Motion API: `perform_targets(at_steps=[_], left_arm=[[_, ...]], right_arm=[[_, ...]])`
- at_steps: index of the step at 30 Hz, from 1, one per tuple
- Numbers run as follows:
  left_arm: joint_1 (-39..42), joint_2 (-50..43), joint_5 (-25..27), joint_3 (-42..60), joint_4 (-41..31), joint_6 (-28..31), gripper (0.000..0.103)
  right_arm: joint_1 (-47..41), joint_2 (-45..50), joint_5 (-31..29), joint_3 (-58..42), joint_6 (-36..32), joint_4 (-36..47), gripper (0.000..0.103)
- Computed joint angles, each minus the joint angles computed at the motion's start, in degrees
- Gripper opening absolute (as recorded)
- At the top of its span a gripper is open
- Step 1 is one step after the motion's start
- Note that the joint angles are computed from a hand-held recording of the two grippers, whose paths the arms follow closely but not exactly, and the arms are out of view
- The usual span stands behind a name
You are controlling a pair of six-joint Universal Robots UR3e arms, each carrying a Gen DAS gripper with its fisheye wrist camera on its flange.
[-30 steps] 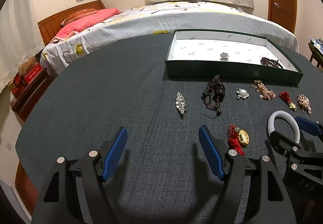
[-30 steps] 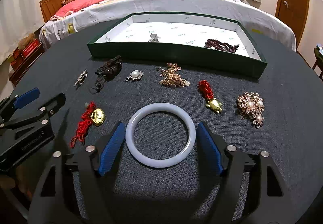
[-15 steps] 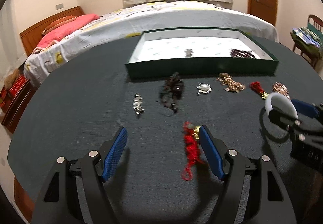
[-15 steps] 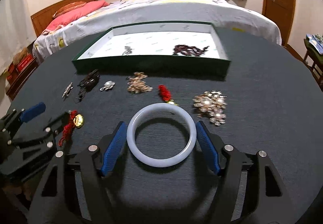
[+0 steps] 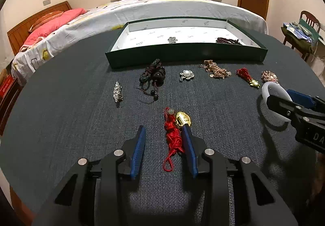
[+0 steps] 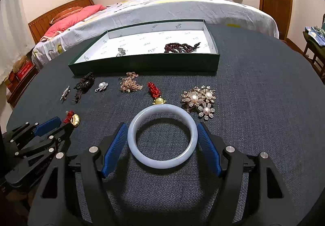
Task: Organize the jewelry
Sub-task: 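Grasp the white jade bangle with the right tool while the left tool grasps the red tassel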
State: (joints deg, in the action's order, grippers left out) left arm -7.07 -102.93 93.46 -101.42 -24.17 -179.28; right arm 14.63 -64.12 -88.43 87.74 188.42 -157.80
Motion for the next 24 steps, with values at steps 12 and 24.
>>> perform_targets(at_steps=[12,24], left_arm=[[2.0,-0.1,-3.2,-0.3,0.9,0.6,0.012],[3.4,0.8,-5.4,-0.8,3.0,0.4,0.010]], right_arm=[[0.3,0.1,-0.2,-0.1,0.0,0.2,0.069],[0.7,0.3,-0.6,0.2,-0.4,-0.7,0.069]])
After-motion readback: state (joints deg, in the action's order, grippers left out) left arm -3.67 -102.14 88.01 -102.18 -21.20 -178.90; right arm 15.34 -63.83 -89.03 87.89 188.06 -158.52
